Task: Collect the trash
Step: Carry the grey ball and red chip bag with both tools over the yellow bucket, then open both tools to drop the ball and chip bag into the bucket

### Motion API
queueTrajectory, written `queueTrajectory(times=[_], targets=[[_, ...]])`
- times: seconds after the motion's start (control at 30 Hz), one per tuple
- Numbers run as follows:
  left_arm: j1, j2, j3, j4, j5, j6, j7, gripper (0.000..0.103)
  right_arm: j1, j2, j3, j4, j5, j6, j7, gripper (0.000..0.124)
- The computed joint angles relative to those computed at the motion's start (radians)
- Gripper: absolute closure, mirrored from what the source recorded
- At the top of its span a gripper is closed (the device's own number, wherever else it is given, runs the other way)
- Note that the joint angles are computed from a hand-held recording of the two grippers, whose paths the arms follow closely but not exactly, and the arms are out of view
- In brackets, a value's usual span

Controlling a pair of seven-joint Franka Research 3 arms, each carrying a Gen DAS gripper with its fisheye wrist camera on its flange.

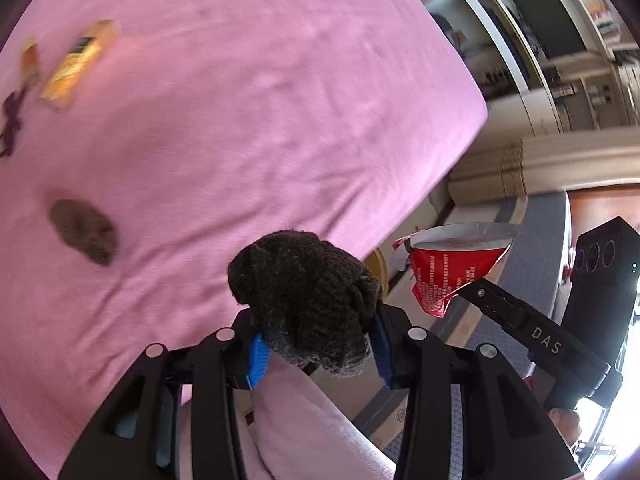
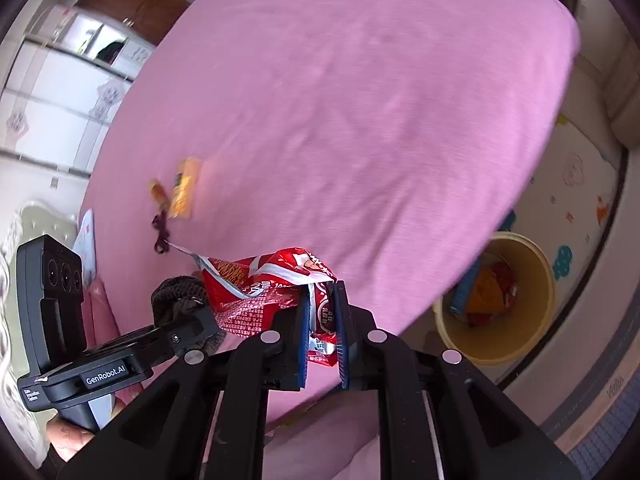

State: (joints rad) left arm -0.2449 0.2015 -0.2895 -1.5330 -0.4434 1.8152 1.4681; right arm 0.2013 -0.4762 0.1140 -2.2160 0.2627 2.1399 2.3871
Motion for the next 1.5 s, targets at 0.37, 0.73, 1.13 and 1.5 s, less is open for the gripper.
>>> queueTrajectory(times=[0.37,0.73,1.13,1.5], targets=[[-0.171,0.205,-0.095,0.171,0.082,-0.052,-0.057,0.061,-0.143,-0.375,-0.054,-0.347,0.008,-0.11,0.098,0.112],[-0.298,0.394,-0.122,0.289,0.184,-0.106,-0.067,0.061,-0.236,-0.57,-0.098,-0.595,0.067,-0.155,0.083,0.112],[-0.343,0.482,-0.124,0.345,0.226,-0.126,-0.073,0.061,-0.279,-0.622,-0.118,-0.698,0.111,-0.133,0.033,0.111],[-0.354,0.508,-0.116,0.356,0.236,-0.114,-0.122,0.032,-0.311,-0.65,-0.117,-0.727,0.114,-0.144,0.047,0.085]])
